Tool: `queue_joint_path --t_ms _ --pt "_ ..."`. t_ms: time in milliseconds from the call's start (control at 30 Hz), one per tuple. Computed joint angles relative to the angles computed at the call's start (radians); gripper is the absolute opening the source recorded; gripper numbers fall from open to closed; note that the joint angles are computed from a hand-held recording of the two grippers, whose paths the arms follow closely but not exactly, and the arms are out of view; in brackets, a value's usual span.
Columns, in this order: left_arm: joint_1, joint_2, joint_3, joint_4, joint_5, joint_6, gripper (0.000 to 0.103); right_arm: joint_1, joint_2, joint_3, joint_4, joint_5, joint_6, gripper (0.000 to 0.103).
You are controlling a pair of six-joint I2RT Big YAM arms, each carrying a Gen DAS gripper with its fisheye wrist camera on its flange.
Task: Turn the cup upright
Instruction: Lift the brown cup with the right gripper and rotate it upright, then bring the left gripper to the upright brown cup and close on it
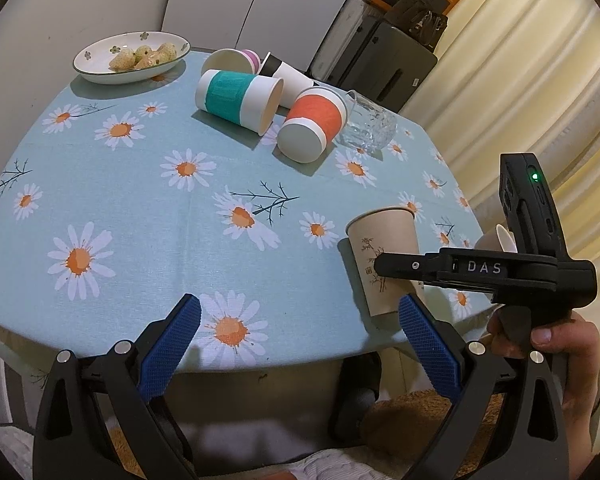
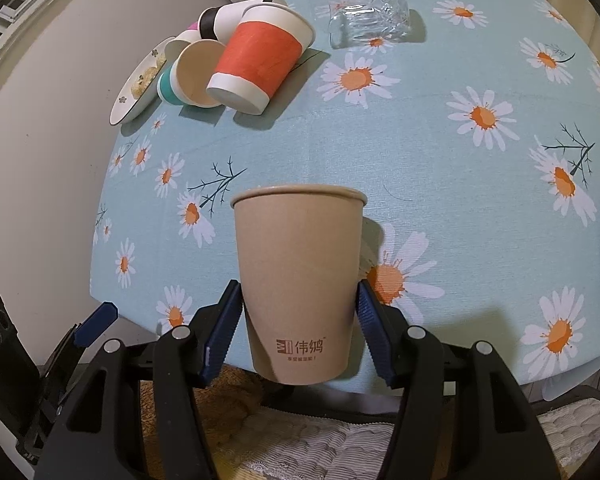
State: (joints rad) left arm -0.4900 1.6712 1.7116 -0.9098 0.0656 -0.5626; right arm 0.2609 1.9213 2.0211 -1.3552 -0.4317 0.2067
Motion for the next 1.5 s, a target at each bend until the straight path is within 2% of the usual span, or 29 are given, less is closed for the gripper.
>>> queue_joint_path --t_ms 467,667,867,1000,1167,1333,1500 --pt "-0.011 0.013 0.032 -0.039 -0.026 0.021 0.097 -0.013 -0.006 -0.002 -0.018 -0.041 -0.016 0.06" --pt "-0.023 0.028 0.059 -0.066 -0.034 0.016 0.097 -0.038 -0.043 -0.029 0.012 -0.083 -0.014 0.06" --pt "-0.03 0.074 0.135 -0.109 -0.003 0.013 0.096 -0.077 -0.096 -0.075 0.055 -0.11 -0.015 0.06" --pt "-0.032 0.138 0.236 -0.176 0.034 -0.006 0.096 -0.119 -0.154 -0.148 0.113 -0.146 0.007 0.06" --pt "-0.028 0.241 0.389 -0.251 0.132 -0.054 0.096 -0.176 -0.224 -0.255 0.171 -0.166 0.013 0.06" --pt "-0.037 0.391 0.625 -0.399 0.175 -0.06 0.095 -0.214 -0.256 -0.316 0.188 -0.21 0.009 0.06" --pt "-0.05 0.563 0.918 -0.605 0.135 -0.047 0.095 -0.241 -0.274 -0.341 0.196 -0.248 0.001 0.06"
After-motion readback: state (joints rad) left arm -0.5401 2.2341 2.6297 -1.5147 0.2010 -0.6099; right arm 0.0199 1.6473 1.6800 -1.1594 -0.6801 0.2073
